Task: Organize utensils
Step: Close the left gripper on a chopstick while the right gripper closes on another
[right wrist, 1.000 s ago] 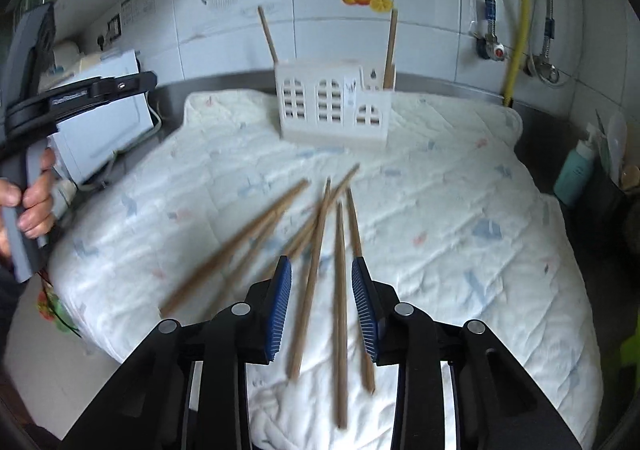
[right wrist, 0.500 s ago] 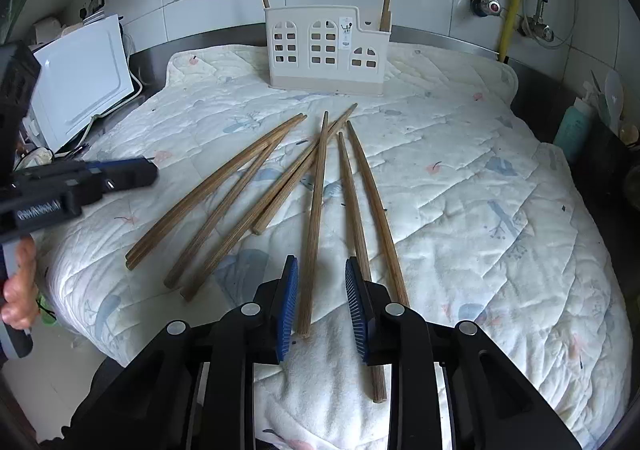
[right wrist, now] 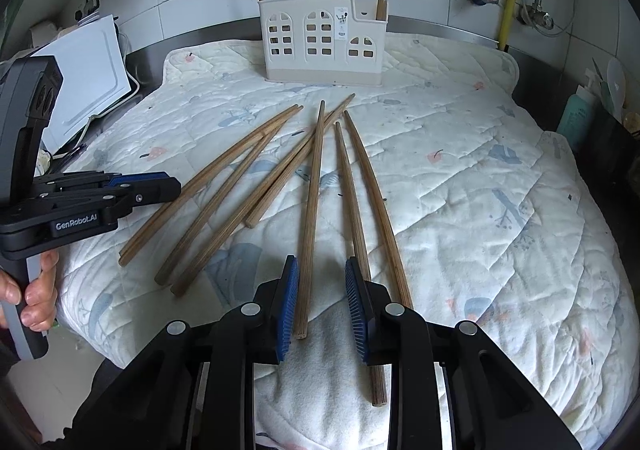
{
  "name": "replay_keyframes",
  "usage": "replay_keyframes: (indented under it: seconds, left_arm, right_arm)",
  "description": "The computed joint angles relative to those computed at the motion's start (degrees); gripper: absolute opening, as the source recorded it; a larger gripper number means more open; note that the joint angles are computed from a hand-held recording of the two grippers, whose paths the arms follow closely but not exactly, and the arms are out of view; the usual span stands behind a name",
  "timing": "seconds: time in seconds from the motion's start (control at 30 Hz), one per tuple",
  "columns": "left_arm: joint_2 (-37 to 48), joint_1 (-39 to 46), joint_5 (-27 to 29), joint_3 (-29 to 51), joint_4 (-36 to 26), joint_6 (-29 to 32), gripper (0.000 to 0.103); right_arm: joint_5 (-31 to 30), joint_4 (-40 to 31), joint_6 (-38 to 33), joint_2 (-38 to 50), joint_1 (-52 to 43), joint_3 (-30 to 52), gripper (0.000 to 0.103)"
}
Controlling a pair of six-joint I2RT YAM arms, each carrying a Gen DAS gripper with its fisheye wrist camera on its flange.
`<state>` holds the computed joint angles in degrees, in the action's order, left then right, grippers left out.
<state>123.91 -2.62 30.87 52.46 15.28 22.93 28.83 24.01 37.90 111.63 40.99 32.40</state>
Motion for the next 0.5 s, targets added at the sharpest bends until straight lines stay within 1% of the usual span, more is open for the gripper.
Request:
replay_keyframes:
  seconds: [0.07,0.17,0.27,0.3,0.33,0.37,0.5]
  left_arm:
    - [0.05,-0.11,0.06,0.21,-0.50,0.28,0.018]
    - [-0.13,-1.31,-1.42,-0.88,0.72,0.84,0.017]
    - [-0.07,-2.66,-3.93,-2.68,4.34,0.70,0.017]
    - [0.03,-2.89,-4.53,-2.88,5.17,0.21,0.017]
    - [0.16,-2.84,-4.73,-2.73,5.33,-0.20,0.014]
    - [0.26,-2.77,-4.87,-2.57,5.44,-0.52,0.013]
    - [0.17,-2.74,-4.90,-3.06,6.17,-2.52,0.012]
  right_arm:
    - [-0.09,0.14,-0.05,0.13,-0.02,-0.05,0.024]
    - [-0.06,0.37,0.10,0.65,0.05,0.11,0.024]
    - [-0.04,1.30,0.39,1.50,0.12,0.07,0.024]
    - [0.14,1.45,0.44,1.56,0.21,0.04,0.024]
    - [0.28,1.64,0.51,1.62,0.29,-0.03,0.024]
    - [0.34,1.90,0.51,1.70,0.32,-0.12,0.024]
    - [1.04,3.43,0.91,2.26,0.58,-0.56,0.022]
